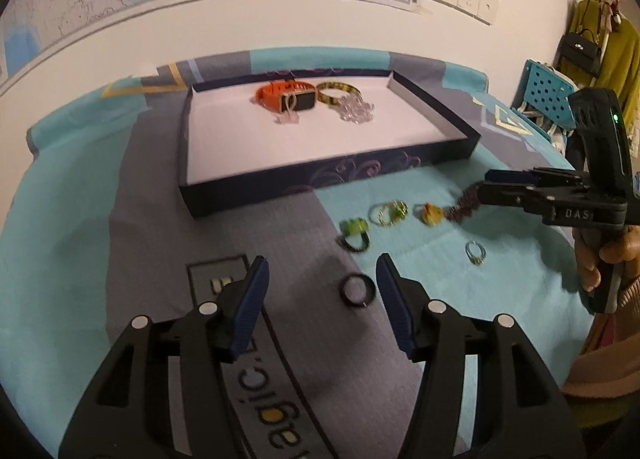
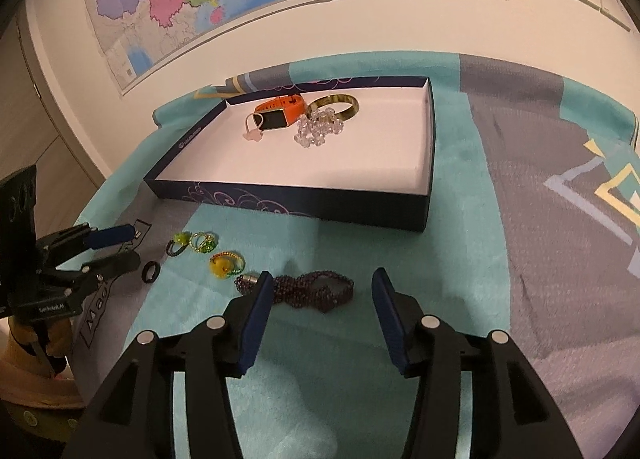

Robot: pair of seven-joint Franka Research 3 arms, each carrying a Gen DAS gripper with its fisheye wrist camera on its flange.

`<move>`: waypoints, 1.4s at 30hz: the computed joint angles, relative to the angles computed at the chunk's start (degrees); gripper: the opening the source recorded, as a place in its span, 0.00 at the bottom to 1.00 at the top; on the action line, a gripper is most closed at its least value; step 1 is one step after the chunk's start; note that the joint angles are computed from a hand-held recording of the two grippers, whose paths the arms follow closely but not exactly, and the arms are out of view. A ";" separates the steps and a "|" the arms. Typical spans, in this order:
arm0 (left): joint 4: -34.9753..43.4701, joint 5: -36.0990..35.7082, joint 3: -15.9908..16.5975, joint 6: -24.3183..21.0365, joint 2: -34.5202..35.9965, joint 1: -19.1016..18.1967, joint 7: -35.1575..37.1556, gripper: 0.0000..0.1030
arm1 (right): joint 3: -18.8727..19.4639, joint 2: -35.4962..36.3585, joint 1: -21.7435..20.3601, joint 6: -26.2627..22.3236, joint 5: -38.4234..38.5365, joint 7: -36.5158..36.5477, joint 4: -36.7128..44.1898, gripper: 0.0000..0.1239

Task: Organize jewelry
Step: 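Withdraw both tools from the box toward the remaining rings, then grasp the dark beaded bracelet with the right tool while the left tool grasps the black ring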

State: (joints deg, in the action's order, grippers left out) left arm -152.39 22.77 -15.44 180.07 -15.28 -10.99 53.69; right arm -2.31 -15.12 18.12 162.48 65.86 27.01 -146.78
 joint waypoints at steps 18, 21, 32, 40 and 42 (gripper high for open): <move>0.97 -1.30 0.80 -1.90 1.41 -3.06 2.11 0.52 | 0.47 -1.75 1.62 2.39 -0.26 -1.29 -1.72 0.42; 1.32 -1.98 1.40 -2.32 1.81 -3.84 2.76 0.50 | 0.36 -1.48 1.82 3.17 -0.68 -0.63 -1.74 0.43; 1.67 -4.55 2.51 -3.17 2.16 -5.76 5.66 0.27 | 1.52 1.44 1.89 4.73 -6.53 4.63 -0.15 0.48; 1.52 -5.30 2.26 -3.01 2.09 -5.67 6.42 0.22 | 1.98 1.92 2.63 6.75 -11.44 7.71 -0.64 0.51; 1.63 -4.96 1.90 -3.03 2.12 -5.26 6.04 0.22 | 2.26 1.98 2.56 7.42 -13.35 8.87 -0.90 0.51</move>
State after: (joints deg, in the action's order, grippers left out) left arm -150.76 17.80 -13.53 177.04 -13.17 -16.25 59.73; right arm -0.05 -13.14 20.67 169.90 52.50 35.88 -147.68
